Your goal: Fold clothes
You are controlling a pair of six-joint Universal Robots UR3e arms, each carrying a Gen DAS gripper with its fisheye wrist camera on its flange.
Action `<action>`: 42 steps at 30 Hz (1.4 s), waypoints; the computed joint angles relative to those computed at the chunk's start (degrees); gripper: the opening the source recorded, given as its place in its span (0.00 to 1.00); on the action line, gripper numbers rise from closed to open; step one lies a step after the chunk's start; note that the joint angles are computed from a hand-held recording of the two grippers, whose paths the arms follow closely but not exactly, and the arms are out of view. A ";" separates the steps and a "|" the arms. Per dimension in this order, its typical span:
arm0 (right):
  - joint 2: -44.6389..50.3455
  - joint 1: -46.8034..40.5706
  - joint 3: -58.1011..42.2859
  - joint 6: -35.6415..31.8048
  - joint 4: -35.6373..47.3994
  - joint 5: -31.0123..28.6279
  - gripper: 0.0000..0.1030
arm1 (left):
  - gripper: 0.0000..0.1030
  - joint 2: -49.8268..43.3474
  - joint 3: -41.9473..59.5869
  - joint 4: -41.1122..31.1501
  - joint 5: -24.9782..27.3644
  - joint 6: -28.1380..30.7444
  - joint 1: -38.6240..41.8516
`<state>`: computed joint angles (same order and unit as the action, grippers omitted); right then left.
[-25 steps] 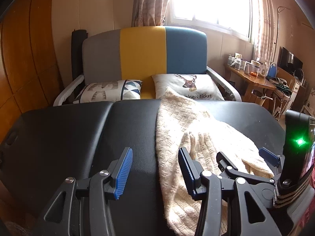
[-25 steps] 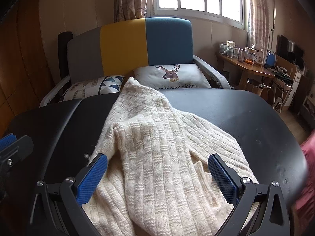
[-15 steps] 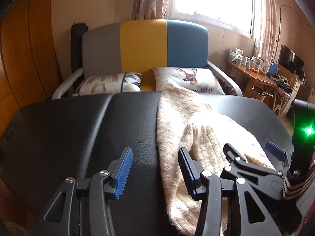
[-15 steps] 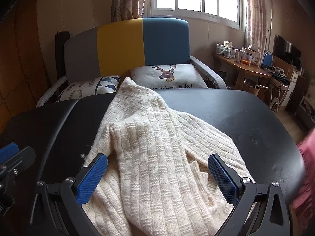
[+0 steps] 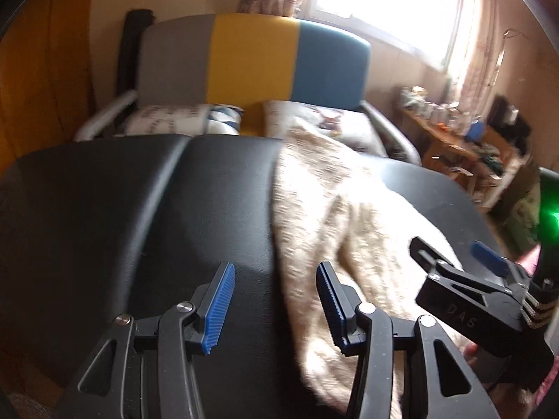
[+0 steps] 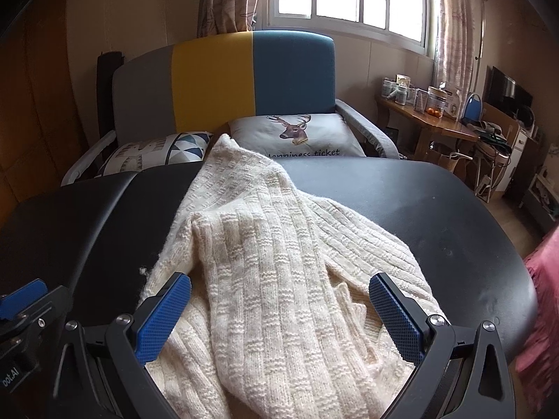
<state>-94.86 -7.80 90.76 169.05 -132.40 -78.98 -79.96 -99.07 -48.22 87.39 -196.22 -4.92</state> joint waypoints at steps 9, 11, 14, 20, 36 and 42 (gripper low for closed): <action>-9.01 -29.17 5.01 -18.71 32.67 35.41 1.00 | 0.46 4.02 -6.78 -1.43 -7.39 7.86 3.57; -9.09 -36.10 5.30 -23.52 42.66 37.42 1.00 | 0.45 3.64 -7.00 -1.34 -8.05 8.89 2.66; -7.94 -44.98 4.68 -31.82 55.54 40.04 1.00 | 0.45 1.96 -5.89 -1.88 -10.04 10.03 1.35; 2.10 -48.68 -6.94 -51.43 87.67 43.50 1.00 | 0.45 -6.86 4.31 -4.82 -15.71 11.43 -5.19; 21.32 -42.14 -16.71 -77.00 125.42 46.99 1.00 | 0.45 -20.38 10.37 -5.68 -30.74 7.22 -9.76; 22.42 -40.72 -16.15 -76.52 126.03 47.80 1.00 | 0.28 -21.67 5.00 2.87 -36.26 0.26 -6.33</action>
<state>-72.44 -48.51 74.62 92.52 -6.37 -31.18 -101.63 -94.07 -45.35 51.13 -195.96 -11.25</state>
